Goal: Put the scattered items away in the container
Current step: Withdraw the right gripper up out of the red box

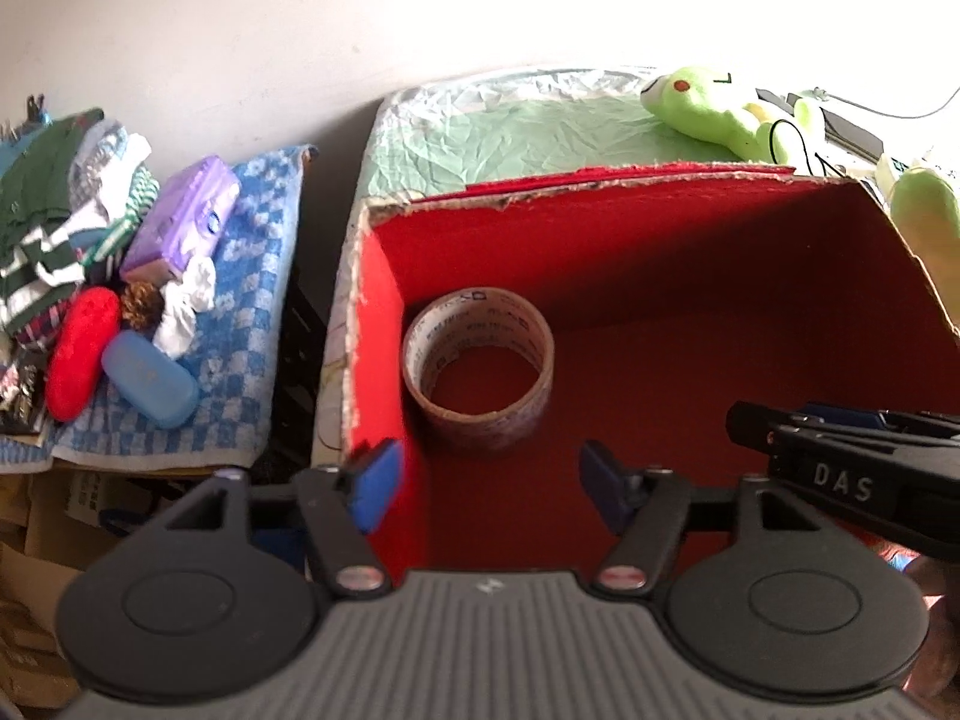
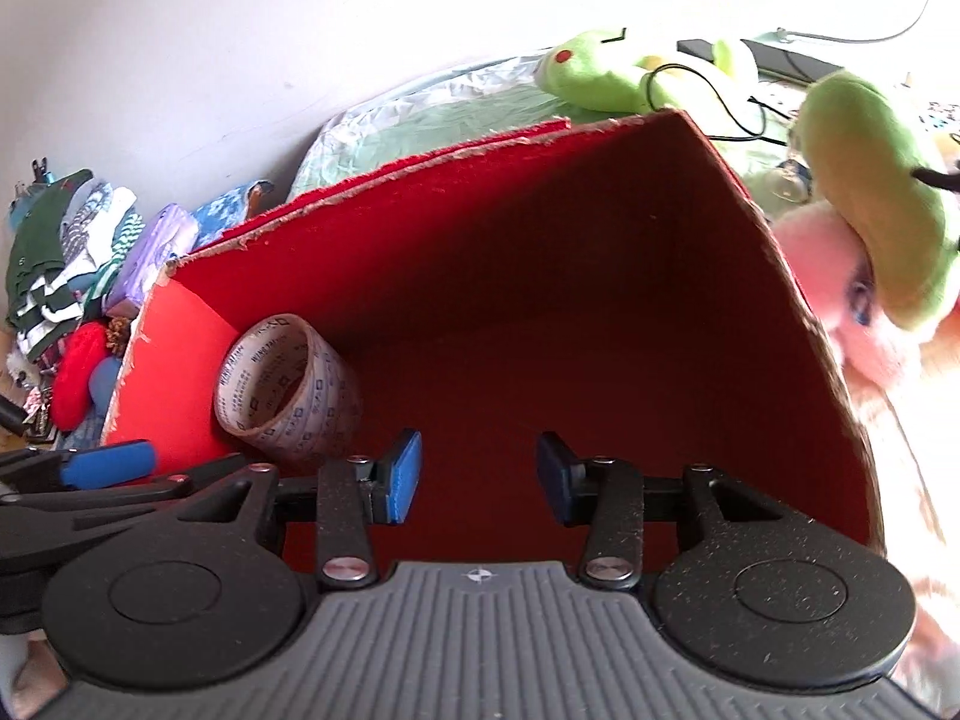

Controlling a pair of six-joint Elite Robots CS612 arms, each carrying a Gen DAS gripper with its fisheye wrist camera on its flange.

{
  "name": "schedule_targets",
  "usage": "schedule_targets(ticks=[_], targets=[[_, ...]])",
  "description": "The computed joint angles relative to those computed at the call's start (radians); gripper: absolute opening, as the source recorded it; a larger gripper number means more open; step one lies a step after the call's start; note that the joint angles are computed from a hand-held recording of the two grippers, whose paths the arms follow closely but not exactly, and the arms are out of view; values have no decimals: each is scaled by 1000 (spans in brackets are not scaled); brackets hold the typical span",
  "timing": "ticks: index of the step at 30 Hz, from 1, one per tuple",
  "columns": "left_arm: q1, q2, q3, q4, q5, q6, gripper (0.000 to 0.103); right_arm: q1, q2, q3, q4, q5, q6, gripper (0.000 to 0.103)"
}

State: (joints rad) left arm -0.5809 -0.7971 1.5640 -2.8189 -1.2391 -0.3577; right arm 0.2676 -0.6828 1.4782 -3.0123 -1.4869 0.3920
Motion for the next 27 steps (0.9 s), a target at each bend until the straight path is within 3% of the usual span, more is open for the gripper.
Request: schedule_targets(ticks=[6, 8, 12, 14, 18, 27], targets=[[5, -12, 34, -64, -37, 39, 82, 23, 1, 25, -71, -87, -41, 51], [5, -10, 37, -71, -42, 49, 79, 29, 8, 27, -97, -104, -80, 57], [9, -7, 44, -96, -50, 52, 78, 53, 26, 22, -132, -204, -171, 59], [5, -9, 44, -85, -36, 48, 77, 54, 27, 26, -148, -212, -174, 60], [-2, -11, 34, -53, -3, 37, 76, 32, 17, 40, -160, -125, -160, 60], [-34, -4, -7, 81, 97, -123, 78, -31, -4, 66, -123, 118, -254, 57]])
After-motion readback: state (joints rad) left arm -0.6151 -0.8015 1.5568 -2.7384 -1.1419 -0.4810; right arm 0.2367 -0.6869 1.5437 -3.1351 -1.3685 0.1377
